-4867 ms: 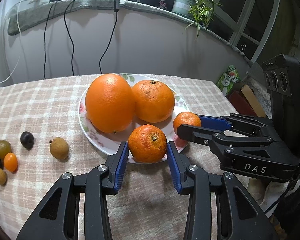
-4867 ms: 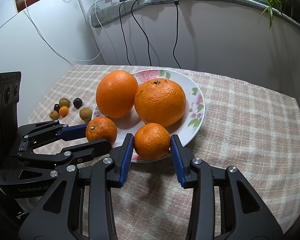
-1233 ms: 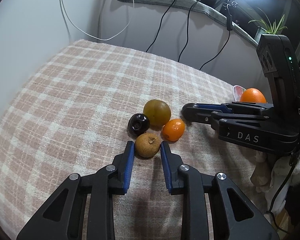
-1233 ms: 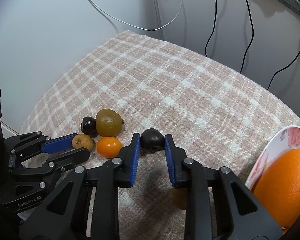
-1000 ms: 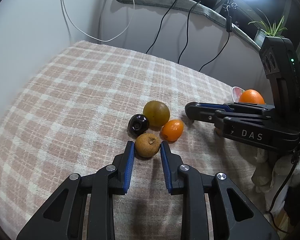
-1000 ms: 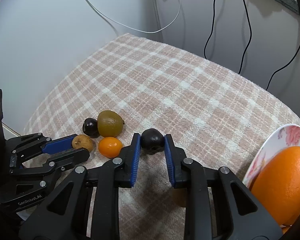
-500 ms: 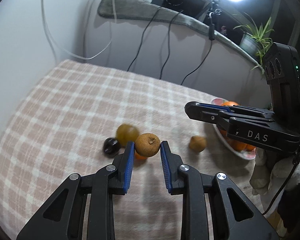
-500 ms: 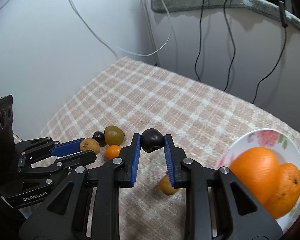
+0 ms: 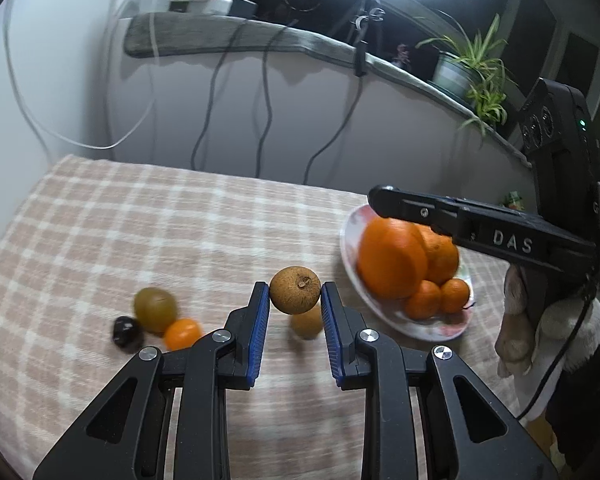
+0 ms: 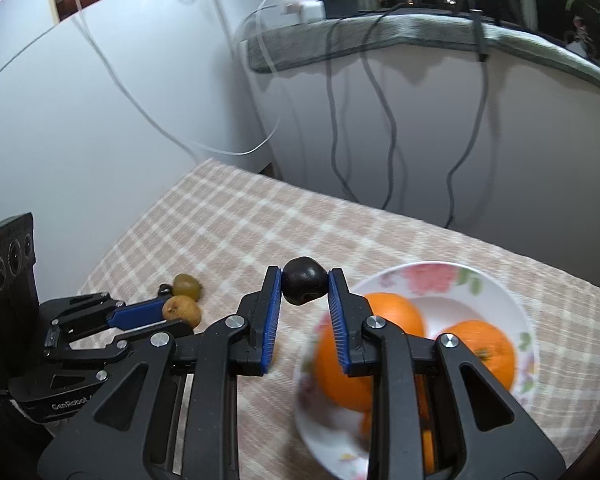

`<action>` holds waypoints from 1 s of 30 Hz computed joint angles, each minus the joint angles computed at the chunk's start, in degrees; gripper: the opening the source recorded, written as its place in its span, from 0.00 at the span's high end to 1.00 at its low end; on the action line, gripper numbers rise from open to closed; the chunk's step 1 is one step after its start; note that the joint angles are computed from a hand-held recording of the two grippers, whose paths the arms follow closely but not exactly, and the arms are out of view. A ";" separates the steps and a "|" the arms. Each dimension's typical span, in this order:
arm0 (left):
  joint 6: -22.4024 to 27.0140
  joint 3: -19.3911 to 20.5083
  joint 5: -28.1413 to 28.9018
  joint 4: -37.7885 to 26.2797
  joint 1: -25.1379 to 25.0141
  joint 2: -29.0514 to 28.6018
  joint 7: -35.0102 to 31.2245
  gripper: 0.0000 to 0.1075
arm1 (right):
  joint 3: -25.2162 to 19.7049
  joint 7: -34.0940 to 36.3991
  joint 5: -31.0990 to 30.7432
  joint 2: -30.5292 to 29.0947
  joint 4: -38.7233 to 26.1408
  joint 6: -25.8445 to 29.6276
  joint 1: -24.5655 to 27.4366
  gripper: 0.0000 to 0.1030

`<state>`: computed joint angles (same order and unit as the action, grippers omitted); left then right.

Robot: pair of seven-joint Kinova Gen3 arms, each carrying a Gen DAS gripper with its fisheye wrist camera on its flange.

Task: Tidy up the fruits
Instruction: 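Carry the brown fruit and the dark plum over the plate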

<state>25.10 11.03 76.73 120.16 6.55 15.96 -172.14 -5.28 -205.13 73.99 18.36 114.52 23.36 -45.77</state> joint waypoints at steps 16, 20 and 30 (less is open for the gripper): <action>-1.04 2.70 -1.38 -0.74 4.22 0.57 1.87 0.77 | -3.38 -7.51 4.23 -4.80 7.08 2.29 5.39 0.76; -1.13 3.33 -2.74 -0.99 5.02 0.81 3.09 0.77 | -3.83 -9.08 4.92 -5.29 8.20 2.17 6.55 0.76; -2.20 5.09 -4.81 -1.40 5.79 1.05 4.94 0.77 | -4.28 -11.22 5.91 -5.59 9.78 1.36 8.56 0.76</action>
<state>22.90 16.12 71.92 118.76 12.35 17.00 -167.20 -9.55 -216.34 79.90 12.76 124.30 24.72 -37.21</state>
